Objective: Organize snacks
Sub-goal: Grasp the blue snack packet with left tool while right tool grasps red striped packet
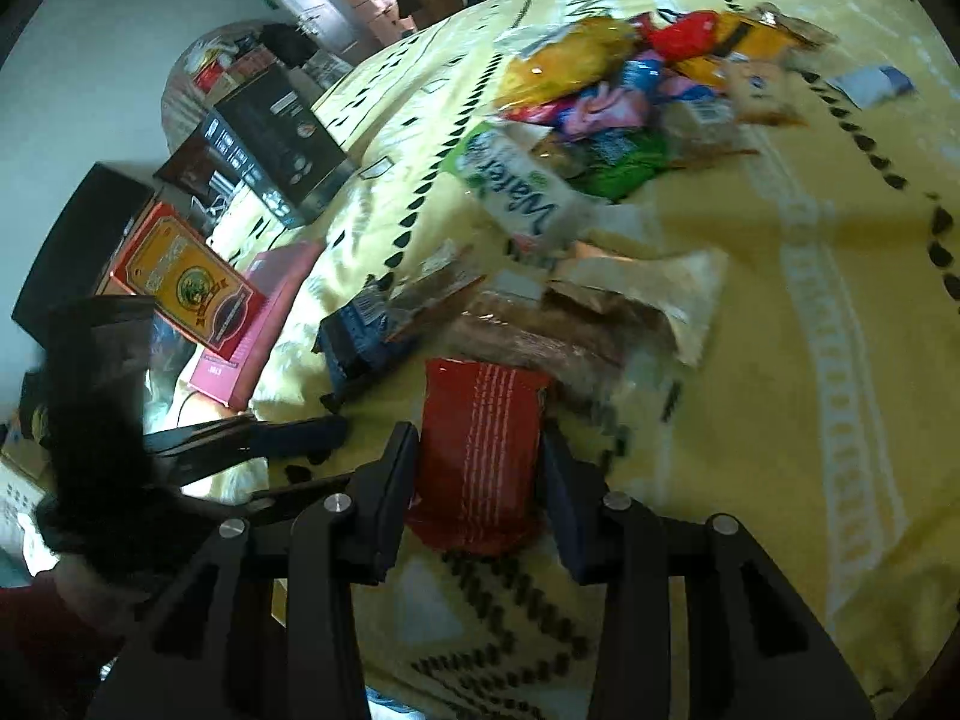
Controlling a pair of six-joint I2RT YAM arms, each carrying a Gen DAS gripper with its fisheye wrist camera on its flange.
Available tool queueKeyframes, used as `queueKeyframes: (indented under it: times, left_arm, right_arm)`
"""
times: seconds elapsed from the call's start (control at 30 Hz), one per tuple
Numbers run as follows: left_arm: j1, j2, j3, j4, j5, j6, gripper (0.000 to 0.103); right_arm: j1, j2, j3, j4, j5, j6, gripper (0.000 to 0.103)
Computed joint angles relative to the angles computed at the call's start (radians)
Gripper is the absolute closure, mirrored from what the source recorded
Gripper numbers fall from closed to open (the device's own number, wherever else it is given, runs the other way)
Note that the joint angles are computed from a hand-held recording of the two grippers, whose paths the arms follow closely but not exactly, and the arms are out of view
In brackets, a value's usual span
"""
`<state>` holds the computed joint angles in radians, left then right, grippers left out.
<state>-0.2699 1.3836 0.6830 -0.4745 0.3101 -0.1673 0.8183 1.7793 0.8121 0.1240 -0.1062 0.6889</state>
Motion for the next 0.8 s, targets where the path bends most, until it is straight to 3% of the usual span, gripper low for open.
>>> queueKeyframes:
  times: [0.07, 0.1, 0.23, 0.3, 0.37, 0.47, 0.57, 0.67, 0.77, 0.8]
  left_arm:
    - [-0.026, -0.054, 0.007, -0.011, -0.198, -0.052, 0.039]
    - [-0.024, -0.092, -0.002, -0.004, -0.261, -0.057, 0.035]
    - [0.055, -0.157, -0.015, -0.033, -0.172, -0.061, 0.027]
    - [0.119, -0.147, -0.021, -0.044, -0.082, -0.09, 0.022]
    - [0.174, -0.082, -0.005, -0.056, 0.051, -0.123, 0.022]
    - [0.154, -0.026, 0.013, -0.042, 0.084, -0.179, 0.023]
    - [0.099, 0.017, 0.043, -0.011, -0.017, -0.164, 0.027]
    - [-0.027, 0.003, 0.062, 0.013, -0.279, -0.068, 0.03]
    - [-0.056, -0.057, 0.046, 0.005, -0.304, -0.028, 0.026]
    - [-0.053, -0.086, 0.03, 0.01, -0.3, -0.011, 0.018]
  right_arm:
    - [-0.008, -0.009, -0.014, 0.006, 0.002, -0.003, 0.06]
    - [-0.011, -0.011, -0.019, 0.011, -0.001, -0.004, 0.06]
    - [-0.007, -0.013, -0.03, 0.023, 0.0, -0.003, 0.06]
    - [-0.004, -0.013, -0.031, 0.027, -0.003, -0.006, 0.06]
    - [-0.003, -0.009, -0.033, 0.037, -0.005, 0.002, 0.06]
    - [-0.006, -0.01, -0.042, 0.048, -0.011, 0.004, 0.06]
    - [-0.011, -0.011, -0.053, 0.063, -0.019, 0.012, 0.06]
    - [-0.019, -0.012, -0.062, 0.072, -0.029, 0.015, 0.06]
    - [-0.026, -0.019, -0.075, 0.082, -0.035, 0.015, 0.06]
    - [-0.028, -0.021, -0.081, 0.089, -0.038, 0.017, 0.06]
